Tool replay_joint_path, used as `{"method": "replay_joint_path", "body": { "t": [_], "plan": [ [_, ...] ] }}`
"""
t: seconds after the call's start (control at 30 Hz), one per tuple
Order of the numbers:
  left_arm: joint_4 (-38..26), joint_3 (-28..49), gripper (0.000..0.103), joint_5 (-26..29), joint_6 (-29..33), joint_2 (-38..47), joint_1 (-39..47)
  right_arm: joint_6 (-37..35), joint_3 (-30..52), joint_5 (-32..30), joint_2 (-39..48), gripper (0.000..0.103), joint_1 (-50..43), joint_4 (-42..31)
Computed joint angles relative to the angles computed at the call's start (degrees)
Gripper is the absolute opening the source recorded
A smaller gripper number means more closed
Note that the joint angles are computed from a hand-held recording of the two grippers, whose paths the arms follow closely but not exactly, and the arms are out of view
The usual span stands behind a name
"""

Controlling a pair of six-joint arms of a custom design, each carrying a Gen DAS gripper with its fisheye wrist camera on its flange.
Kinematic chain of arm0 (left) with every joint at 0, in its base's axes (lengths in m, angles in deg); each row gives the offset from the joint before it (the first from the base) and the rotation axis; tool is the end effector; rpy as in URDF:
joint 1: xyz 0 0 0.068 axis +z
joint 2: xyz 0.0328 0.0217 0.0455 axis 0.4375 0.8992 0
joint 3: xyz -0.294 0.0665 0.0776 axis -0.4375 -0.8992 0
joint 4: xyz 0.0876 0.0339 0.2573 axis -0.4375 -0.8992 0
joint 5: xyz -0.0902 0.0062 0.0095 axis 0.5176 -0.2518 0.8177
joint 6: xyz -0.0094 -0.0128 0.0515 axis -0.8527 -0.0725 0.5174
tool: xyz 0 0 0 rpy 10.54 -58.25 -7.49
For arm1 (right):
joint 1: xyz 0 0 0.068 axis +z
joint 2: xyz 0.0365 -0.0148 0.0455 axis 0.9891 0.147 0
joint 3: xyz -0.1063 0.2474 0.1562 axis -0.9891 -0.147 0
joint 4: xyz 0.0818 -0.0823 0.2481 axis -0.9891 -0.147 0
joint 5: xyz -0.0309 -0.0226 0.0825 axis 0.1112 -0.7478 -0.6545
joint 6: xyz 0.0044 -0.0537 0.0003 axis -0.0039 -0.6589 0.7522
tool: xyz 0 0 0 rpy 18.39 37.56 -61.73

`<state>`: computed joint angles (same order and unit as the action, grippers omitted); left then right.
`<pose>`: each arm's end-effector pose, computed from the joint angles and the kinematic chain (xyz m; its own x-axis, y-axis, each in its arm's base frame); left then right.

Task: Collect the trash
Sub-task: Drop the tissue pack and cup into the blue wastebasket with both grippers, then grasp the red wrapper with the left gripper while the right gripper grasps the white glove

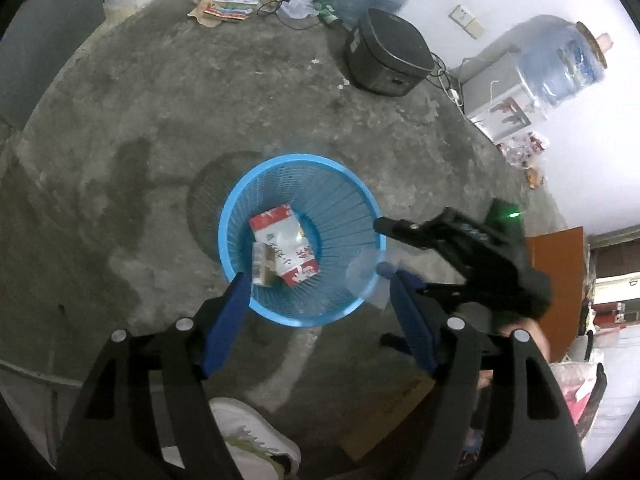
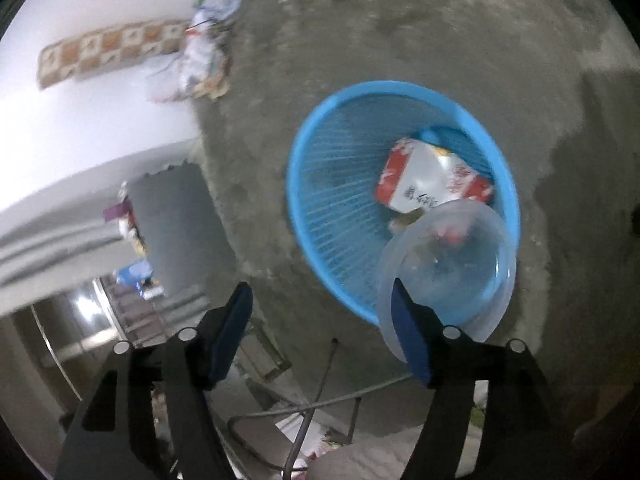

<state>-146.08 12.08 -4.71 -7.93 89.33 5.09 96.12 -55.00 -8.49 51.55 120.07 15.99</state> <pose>0.3511 -0.1477 0.2973 -0.8954 0.3890 -0.2168 0.4430 0.8273 -0.3455 0.2131 0.1720 0.1818 -0.4112 0.8582 0.3073 0.7220 0.1008 0.6845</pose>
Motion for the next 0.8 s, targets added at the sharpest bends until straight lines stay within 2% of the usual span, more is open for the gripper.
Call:
{"method": "replay_joint_path", "body": {
  "t": [0.1,0.13,0.2,0.23,0.27,0.3,0.37,0.43,0.47,0.63,0.8],
  "plan": [
    [-0.34,0.14,0.068,-0.14,2.39,-1.77,0.99,1.88,-3.6,1.01,1.7,0.07,0.98,7.04],
    [-0.86,0.42,0.068,-0.22,3.27,-2.49,1.49,2.82,-5.23,1.93,2.18,0.07,1.53,11.63],
    [-2.12,1.28,0.068,0.02,5.06,-4.07,2.66,3.2,-9.89,4.33,4.39,0.071,1.97,27.02],
    [-2.95,1.75,0.068,0.06,6.03,-5.03,3.53,1.0,-10.86,6.38,5.18,0.077,2.2,31.52],
    [-3.55,2.23,0.068,0.1,6.43,-5.66,4.0,-0.9,-10.86,7.77,5.11,0.082,2.41,31.88],
    [-4.32,2.78,0.068,0.56,7.25,-6.51,5.08,-2.38,-10.63,9.4,5.82,0.087,3.01,30.99],
    [-6.05,3.82,0.068,0.93,8.54,-7.57,6.93,-0.81,-10.95,7.12,9.64,0.087,3.08,31.31],
    [-8.15,5.09,0.068,1.94,10.0,-8.83,9.67,6.74,-11.68,4.28,13.84,0.087,5.17,30.87],
    [-9.22,5.84,0.068,2.29,10.96,-9.06,10.85,7.53,-12.1,4.05,14.55,0.087,5.92,31.53],
    [-14.52,9.63,0.068,3.38,16.5,-11.2,17.45,4.87,-10.92,9.22,7.7,0.087,10.8,20.2],
    [-24.13,17.55,0.068,7.32,24.62,-11.5,28.26,-1.79,-2.81,12.3,-1.21,0.087,12.8,-0.65]
  ]
}}
